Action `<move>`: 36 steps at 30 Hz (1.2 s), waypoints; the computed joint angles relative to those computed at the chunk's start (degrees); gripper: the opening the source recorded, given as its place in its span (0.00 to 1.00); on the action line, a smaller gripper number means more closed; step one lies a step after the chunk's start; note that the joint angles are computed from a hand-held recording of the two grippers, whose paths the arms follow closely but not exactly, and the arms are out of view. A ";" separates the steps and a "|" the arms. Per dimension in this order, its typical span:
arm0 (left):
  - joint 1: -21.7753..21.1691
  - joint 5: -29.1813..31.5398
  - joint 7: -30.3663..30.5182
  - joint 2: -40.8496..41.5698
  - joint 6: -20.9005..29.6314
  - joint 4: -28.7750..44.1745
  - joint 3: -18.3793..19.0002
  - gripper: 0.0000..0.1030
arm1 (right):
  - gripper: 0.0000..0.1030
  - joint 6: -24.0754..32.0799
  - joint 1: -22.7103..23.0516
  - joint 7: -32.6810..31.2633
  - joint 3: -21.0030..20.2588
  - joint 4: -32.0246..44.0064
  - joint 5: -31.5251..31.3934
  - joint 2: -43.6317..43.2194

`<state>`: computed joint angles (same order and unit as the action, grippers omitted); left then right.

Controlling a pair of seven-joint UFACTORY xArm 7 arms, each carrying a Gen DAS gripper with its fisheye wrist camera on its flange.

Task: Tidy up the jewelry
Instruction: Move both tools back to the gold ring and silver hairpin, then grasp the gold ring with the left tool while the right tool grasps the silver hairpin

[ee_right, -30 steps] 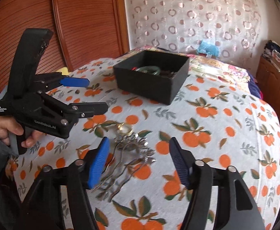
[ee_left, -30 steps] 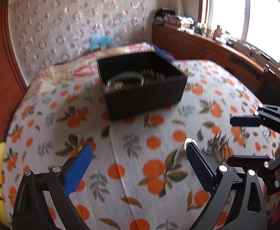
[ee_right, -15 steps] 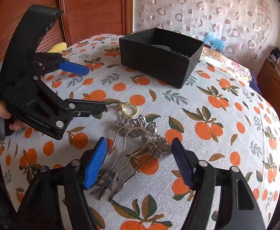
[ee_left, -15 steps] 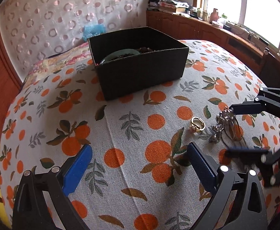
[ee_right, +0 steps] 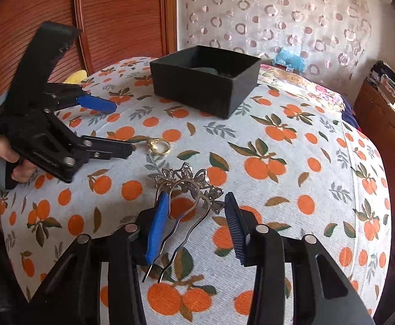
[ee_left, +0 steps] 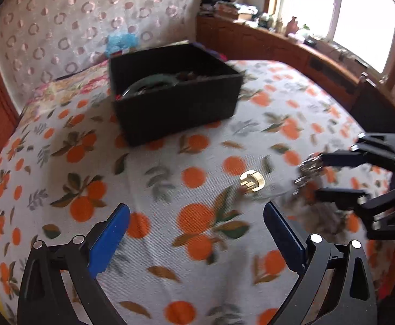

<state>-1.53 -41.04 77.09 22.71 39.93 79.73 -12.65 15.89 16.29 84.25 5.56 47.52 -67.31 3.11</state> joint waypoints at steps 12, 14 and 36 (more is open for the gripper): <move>-2.59 -1.63 3.32 -1.51 -0.71 -2.65 -0.57 0.54 | 0.14 -1.20 -1.90 4.77 0.09 -1.79 -3.93 -2.01; -2.33 -2.14 4.23 -1.71 -1.02 -3.28 -0.88 0.49 | 0.12 -1.47 -2.22 4.94 0.15 -1.89 -4.08 -2.13; -1.01 -10.16 9.22 -4.61 0.53 -5.18 -0.40 0.10 | 0.30 -5.87 -2.41 -2.75 -1.70 -0.28 1.49 1.29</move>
<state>-2.54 -51.20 86.31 18.10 40.46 74.55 -13.05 10.02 13.88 81.50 3.86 47.24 -65.82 4.40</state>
